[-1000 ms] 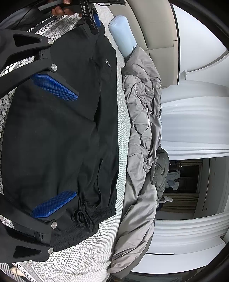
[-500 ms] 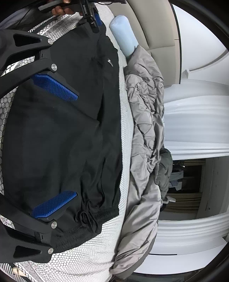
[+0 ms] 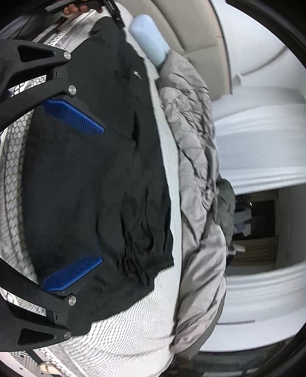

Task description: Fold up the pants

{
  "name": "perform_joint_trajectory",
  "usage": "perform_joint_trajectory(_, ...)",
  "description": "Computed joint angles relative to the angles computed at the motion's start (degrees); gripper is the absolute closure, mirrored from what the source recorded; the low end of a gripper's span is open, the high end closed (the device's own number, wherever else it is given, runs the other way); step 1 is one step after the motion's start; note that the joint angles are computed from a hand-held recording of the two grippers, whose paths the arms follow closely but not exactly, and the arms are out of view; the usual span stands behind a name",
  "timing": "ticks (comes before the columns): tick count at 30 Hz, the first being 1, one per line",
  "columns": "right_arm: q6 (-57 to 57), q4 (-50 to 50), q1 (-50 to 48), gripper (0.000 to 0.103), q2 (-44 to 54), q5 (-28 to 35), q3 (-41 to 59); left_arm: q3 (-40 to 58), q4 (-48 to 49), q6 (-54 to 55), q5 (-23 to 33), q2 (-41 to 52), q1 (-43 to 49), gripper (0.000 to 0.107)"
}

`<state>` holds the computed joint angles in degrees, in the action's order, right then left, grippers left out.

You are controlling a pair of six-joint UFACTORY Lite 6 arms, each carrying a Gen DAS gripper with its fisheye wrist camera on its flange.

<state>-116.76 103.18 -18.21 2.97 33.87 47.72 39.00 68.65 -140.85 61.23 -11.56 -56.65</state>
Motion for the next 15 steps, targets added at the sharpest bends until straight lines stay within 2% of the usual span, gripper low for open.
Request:
perform_joint_trajectory(5,10.16,-8.17,-5.63,0.0,1.55,4.58,3.1,-18.13,-7.07,-4.54,0.02,-22.03,-0.12,0.005)
perform_joint_trajectory(7,13.09,-9.98,-7.98,0.0,2.78,7.3,4.69,-24.59,-8.33,-3.24,-2.68,-30.99,2.37,0.012)
perform_joint_trajectory(9,14.89,-10.91,-9.54,0.0,4.3,8.88,6.16,-30.06,-8.55,0.13,-7.49,-39.82,7.65,0.019)
perform_joint_trajectory(12,17.61,-12.89,-10.44,0.0,7.11,9.37,8.53,-35.54,-12.44,14.41,-16.83,-51.31,22.98,0.028)
perform_joint_trajectory(13,18.36,-13.23,-10.54,0.0,7.83,9.29,9.03,-36.51,-12.72,17.96,-17.72,-53.52,26.32,0.034)
perform_joint_trajectory(14,19.22,-13.81,-10.54,0.0,8.31,9.17,9.46,-36.44,-12.19,19.1,-17.53,-53.34,27.26,0.05)
perform_joint_trajectory(15,20.25,-14.57,-10.38,0.0,8.67,8.68,9.92,-35.76,-12.2,21.57,-17.08,-52.45,29.06,0.059)
